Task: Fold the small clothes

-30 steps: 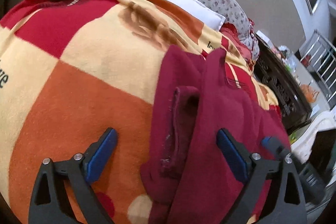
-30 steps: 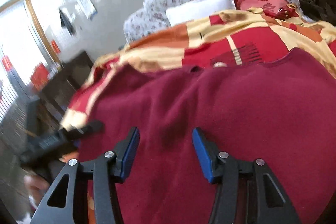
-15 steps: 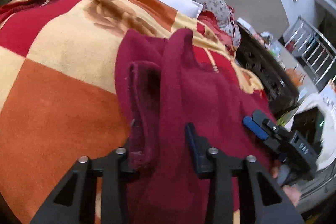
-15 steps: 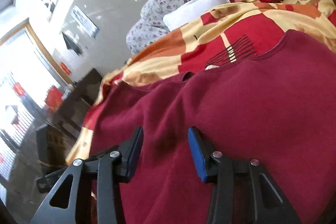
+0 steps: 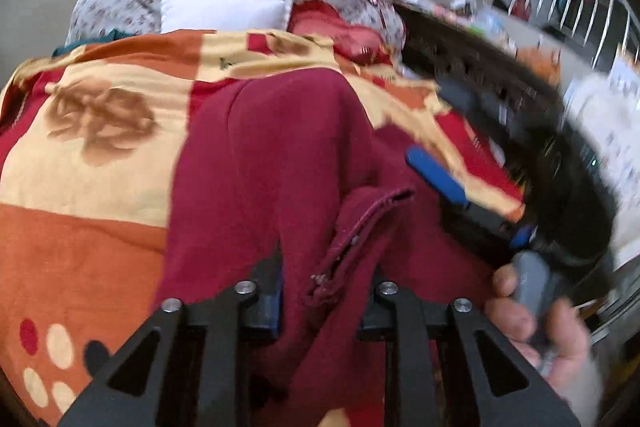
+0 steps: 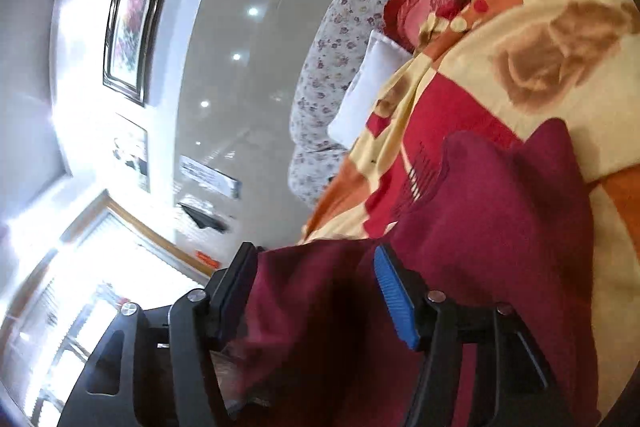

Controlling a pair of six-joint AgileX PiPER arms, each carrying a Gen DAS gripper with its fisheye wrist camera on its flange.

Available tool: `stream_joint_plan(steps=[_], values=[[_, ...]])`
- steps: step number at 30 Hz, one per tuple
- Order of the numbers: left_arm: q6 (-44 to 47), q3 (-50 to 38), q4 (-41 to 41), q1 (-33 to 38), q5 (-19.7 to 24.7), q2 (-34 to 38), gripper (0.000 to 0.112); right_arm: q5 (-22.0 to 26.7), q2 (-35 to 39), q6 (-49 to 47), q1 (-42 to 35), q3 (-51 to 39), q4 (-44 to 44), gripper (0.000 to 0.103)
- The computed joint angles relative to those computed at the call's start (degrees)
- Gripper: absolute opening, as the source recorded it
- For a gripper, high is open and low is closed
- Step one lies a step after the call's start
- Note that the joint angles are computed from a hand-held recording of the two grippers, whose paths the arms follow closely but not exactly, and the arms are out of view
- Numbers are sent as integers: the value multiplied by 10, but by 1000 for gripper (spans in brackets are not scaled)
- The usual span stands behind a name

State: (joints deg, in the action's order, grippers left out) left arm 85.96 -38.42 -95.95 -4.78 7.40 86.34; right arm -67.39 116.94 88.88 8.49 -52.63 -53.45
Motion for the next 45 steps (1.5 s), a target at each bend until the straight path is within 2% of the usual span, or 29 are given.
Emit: stream_joint_plan(steps=[1, 2, 3, 4, 5, 6, 9, 11, 13, 14, 16, 18, 19, 23, 27, 28, 30, 31, 32, 34, 37, 39, 42, 43, 45], values=[[16, 0, -17, -22, -21, 2, 34, -5, 1, 2, -2, -1, -5, 70], [12, 4, -10, -30, -23, -5, 45, -9, 1, 3, -2, -2, -10, 72], [-8, 13, 19, -28, -1, -24, 61, -10, 1, 4, -2, -4, -15, 74], [-52, 21, 71, -18, 28, -42, 66, -7, 0, 7, -1, -7, -22, 75], [-100, 32, 129, -6, 57, -70, 68, -3, -2, 9, -1, -7, -28, 75], [-147, 44, 186, -1, 66, -104, 69, 4, -7, 16, 1, -9, -38, 76], [-279, 88, 347, 3, 45, -196, 73, 15, -20, 25, -1, 3, -54, 78], [-324, 114, 405, 29, 30, -236, 76, 72, -51, 57, 3, 7, -79, 81], [-283, 141, 372, 64, 13, -258, 77, 156, -100, 77, 14, 16, -110, 86], [-228, 149, 321, 87, 16, -255, 77, 171, -111, 75, 16, 19, -117, 89], [-113, 153, 218, 143, 67, -224, 77, 176, -115, 77, 22, 16, -130, 97], [-19, 153, 142, 196, 160, -170, 77, 215, -112, 119, 42, -6, -172, 99], [0, 153, 129, 203, 181, -152, 77, 232, -107, 130, 52, -16, -185, 100], [95, 168, 46, 175, 167, -107, 77, 282, -83, 157, 96, -50, -219, 102], [159, 181, -5, 181, 179, -98, 78, 347, -85, 84, 146, -59, -175, 102], [164, 179, -14, 175, 177, -94, 78, 374, -83, 62, 163, -63, -157, 101], [171, 180, -22, 174, 175, -93, 78, 430, -80, 15, 197, -73, -124, 87], [178, 177, -37, 163, 165, -88, 78, 459, -76, -29, 215, -77, -90, 57], [170, 176, -33, 159, 158, -89, 78, 466, -74, -50, 222, -78, -73, 44], [125, 170, 12, 165, 165, -94, 78, 468, -89, -97, 225, -60, -27, 37], [31, 161, 122, 195, 227, -137, 78, 424, -142, -100, 196, -23, -28, 31], [-17, 154, 173, 213, 275, -180, 79, 443, -191, -98, 184, -8, -53, 31], [-54, 150, 213, 220, 310, -227, 83, 473, -222, -22, 154, -7, -153, 31], [-61, 150, 223, 217, 309, -236, 84, 480, -224, -11, 145, -5, -167, 31], [-81, 155, 239, 188, 269, -250, 84, 506, -204, 23, 126, -20, -219, 31]])
